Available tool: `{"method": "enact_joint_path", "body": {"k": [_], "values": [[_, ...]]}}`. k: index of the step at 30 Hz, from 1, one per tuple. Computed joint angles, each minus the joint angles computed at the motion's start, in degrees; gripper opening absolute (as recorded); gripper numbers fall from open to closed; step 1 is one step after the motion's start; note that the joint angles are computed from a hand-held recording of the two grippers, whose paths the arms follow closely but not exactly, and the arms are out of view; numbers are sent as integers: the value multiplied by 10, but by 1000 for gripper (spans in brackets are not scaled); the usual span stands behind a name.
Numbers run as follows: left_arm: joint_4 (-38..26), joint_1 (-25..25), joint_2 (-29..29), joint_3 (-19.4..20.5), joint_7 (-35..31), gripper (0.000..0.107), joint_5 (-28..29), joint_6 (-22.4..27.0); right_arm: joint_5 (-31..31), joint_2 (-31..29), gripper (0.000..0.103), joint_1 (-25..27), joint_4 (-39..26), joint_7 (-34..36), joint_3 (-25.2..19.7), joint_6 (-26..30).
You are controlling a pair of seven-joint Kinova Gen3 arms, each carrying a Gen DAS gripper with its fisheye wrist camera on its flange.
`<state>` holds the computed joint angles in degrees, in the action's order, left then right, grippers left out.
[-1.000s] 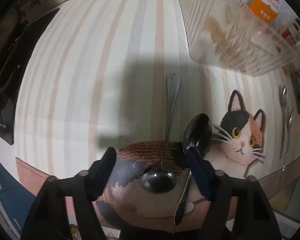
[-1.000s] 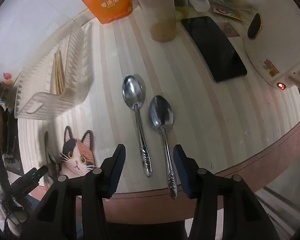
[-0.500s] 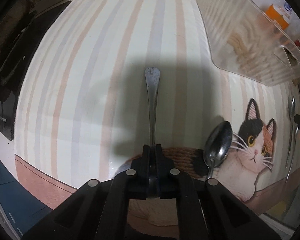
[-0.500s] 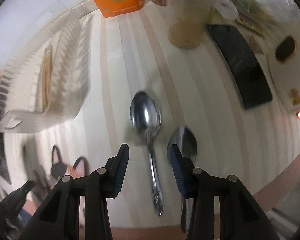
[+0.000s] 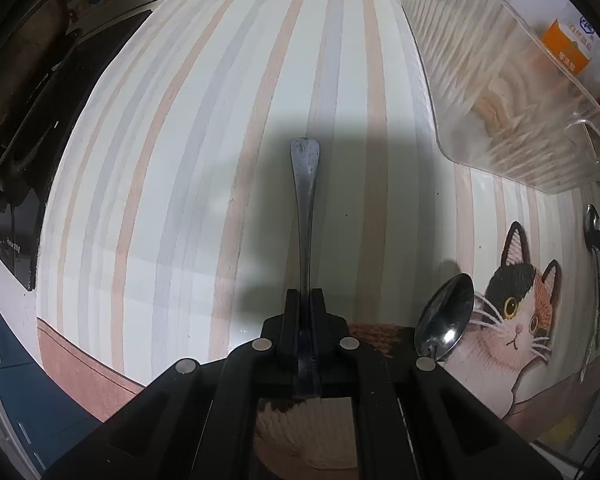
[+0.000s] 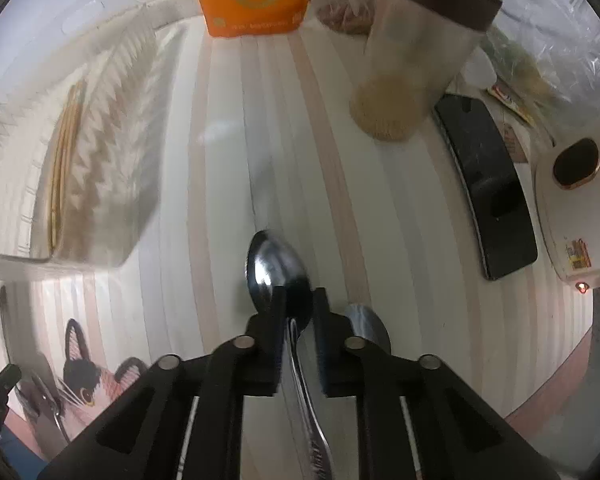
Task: Organize utensils
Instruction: 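Grasp a metal spoon with the left tool while the right tool grasps another spoon, then carry both held spoons over the clear basket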
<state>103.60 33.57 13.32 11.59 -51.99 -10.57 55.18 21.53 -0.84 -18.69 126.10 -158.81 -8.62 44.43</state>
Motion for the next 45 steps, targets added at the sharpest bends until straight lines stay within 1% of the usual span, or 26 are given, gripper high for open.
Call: {"method": "enact_joint_path", "body": {"k": [2,3,5,8,10,11,12,16,19,21,24,26,29,31,35,36,37,39,43,45], "values": [[-10,5,-1,1,7,2,-4,9,-6,-7,3,3,-1,5,3,-7],[-12,6,-3,1,9,2,-5,12,-21,-19,1,8,4,18,8,-20],[-12,3,-10,1,6,2,-3,13,-48,-36,1,19,7,41,11,-33],[-24,7,-22,5,16,2,-7,29,-64,-56,1,30,14,53,6,-43],[-29,6,-33,6,18,2,-10,36,-86,-75,1,38,23,67,7,-50],[-33,5,-37,8,20,2,-12,41,-89,-82,1,45,23,64,-3,-48],[-37,4,-43,9,20,2,-13,44,-88,-87,1,44,20,62,-2,-49],[-57,-2,-66,15,18,2,-16,57,-106,-143,1,61,20,68,-19,-28],[-79,-6,-79,21,16,2,-19,66,-121,-183,1,73,8,88,-25,-7],[-99,-9,-89,25,14,2,-20,72,-125,-203,1,82,-8,99,-31,2],[-129,-11,-100,32,8,2,-18,77,-135,-216,1,91,-34,123,-31,7],[-155,-15,-100,35,-3,2,-12,78,-146,-226,1,93,-57,146,-25,12],[-204,-16,-83,37,-24,2,0,78,-165,-225,1,95,-90,183,-11,14],[-245,-17,-64,36,-45,2,23,81,-177,-218,1,97,-106,203,-3,11],[-316,-15,-17,29,-75,2,71,89,-209,-183,1,100,-137,239,22,-9],[-334,-14,-1,27,-80,2,84,92,-222,-168,1,97,-145,253,34,-17],[-351,-17,14,26,-89,2,104,95,-229,-161,1,97,-151,260,36,-17],[-392,-23,55,22,-106,2,137,110,-261,-131,1,92,-165,291,59,-25],[-475,-30,133,16,-125,2,187,160,-315,-80,1,96,-182,336,81,-31],[-500,-29,160,8,-124,2,201,179,-341,-58,1,101,-184,358,88,-38]]}}
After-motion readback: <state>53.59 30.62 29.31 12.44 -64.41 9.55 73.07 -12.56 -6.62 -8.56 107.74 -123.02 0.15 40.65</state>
